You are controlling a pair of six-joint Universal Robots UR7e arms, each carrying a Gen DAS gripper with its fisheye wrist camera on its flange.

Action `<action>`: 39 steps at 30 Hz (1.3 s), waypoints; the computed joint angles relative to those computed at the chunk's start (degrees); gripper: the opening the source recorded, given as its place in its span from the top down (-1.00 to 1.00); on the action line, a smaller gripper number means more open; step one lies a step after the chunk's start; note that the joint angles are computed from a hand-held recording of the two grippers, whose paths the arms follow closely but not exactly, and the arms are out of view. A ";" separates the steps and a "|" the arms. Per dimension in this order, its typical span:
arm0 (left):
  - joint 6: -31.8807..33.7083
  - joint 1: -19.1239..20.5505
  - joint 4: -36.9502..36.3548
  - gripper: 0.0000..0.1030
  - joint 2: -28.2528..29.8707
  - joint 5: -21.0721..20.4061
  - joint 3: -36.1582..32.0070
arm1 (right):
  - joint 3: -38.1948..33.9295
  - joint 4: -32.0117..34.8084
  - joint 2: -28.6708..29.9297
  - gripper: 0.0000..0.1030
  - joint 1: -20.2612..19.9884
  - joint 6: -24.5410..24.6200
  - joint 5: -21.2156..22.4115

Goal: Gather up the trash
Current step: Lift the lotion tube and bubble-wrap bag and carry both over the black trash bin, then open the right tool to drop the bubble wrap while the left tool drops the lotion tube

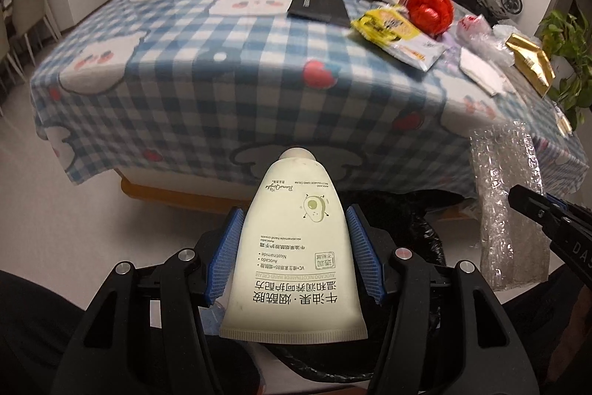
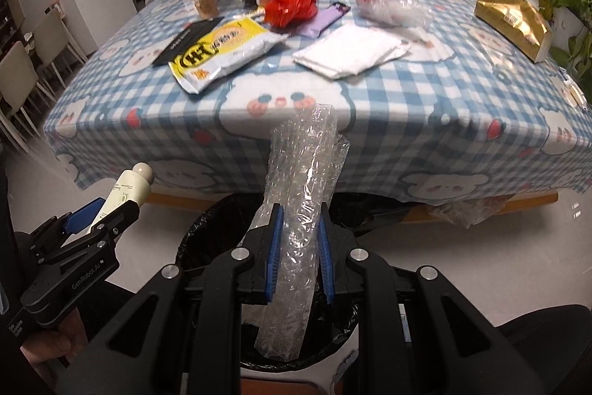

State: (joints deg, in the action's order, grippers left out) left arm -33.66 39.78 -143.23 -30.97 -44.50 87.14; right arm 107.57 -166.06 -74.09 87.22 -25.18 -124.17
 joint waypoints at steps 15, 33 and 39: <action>0.76 4.01 -1.49 -0.09 1.73 -0.99 1.16 | -1.90 3.07 6.92 0.65 -2.11 0.68 -2.80; -0.16 2.97 1.06 -0.10 4.26 -3.04 -2.12 | -0.73 -7.70 6.65 -0.80 -3.02 -3.20 -2.50; 0.48 2.28 2.27 -0.10 7.02 -4.36 -5.05 | -0.45 -9.00 5.40 -0.82 -4.16 -3.28 -3.60</action>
